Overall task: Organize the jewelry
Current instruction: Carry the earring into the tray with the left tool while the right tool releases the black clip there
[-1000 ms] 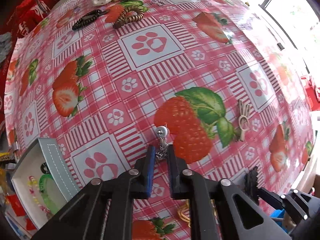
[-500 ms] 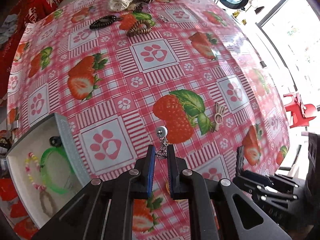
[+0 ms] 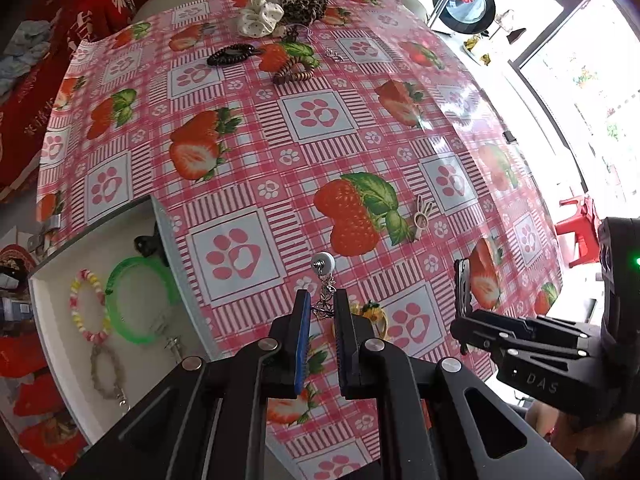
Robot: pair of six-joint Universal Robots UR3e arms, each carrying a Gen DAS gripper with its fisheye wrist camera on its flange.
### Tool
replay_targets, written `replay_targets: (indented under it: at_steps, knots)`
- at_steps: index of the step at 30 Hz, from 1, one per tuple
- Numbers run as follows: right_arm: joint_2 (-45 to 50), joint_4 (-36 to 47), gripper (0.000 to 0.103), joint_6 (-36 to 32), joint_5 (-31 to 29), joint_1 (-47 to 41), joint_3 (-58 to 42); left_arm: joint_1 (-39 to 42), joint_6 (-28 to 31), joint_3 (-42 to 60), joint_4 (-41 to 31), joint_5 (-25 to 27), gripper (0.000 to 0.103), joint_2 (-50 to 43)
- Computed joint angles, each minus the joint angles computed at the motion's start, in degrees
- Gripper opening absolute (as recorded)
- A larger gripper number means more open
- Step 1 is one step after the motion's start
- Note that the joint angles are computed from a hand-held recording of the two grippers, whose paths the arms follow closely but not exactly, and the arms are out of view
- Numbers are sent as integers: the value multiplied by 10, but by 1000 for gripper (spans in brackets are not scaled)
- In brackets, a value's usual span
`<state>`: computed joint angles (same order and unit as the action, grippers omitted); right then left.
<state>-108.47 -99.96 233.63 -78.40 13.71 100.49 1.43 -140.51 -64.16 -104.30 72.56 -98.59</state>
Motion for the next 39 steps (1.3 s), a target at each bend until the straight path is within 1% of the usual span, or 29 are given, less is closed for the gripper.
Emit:
replay_targets:
  at_steps: [6, 12, 22, 31, 35, 39]
  knots:
    - [35, 9, 31, 3, -11, 23, -50, 39, 23, 0, -24, -12, 18, 20]
    - [76, 12, 31, 8, -20, 48, -105, 97, 53, 4, -60, -22, 18, 38]
    - [170, 11, 31, 11, -23, 96, -216, 216, 115, -26, -93, -3, 18, 80]
    - [303, 23, 31, -7, -2, 145, -376, 340, 182, -82, -108, 28, 18, 121]
    - [382, 46, 31, -23, 10, 172, -477, 381, 202, -111, -103, 42, 18, 133]
    - [453, 71, 31, -38, 28, 195, -564, 407, 211, -148, -83, 58, 18, 143]
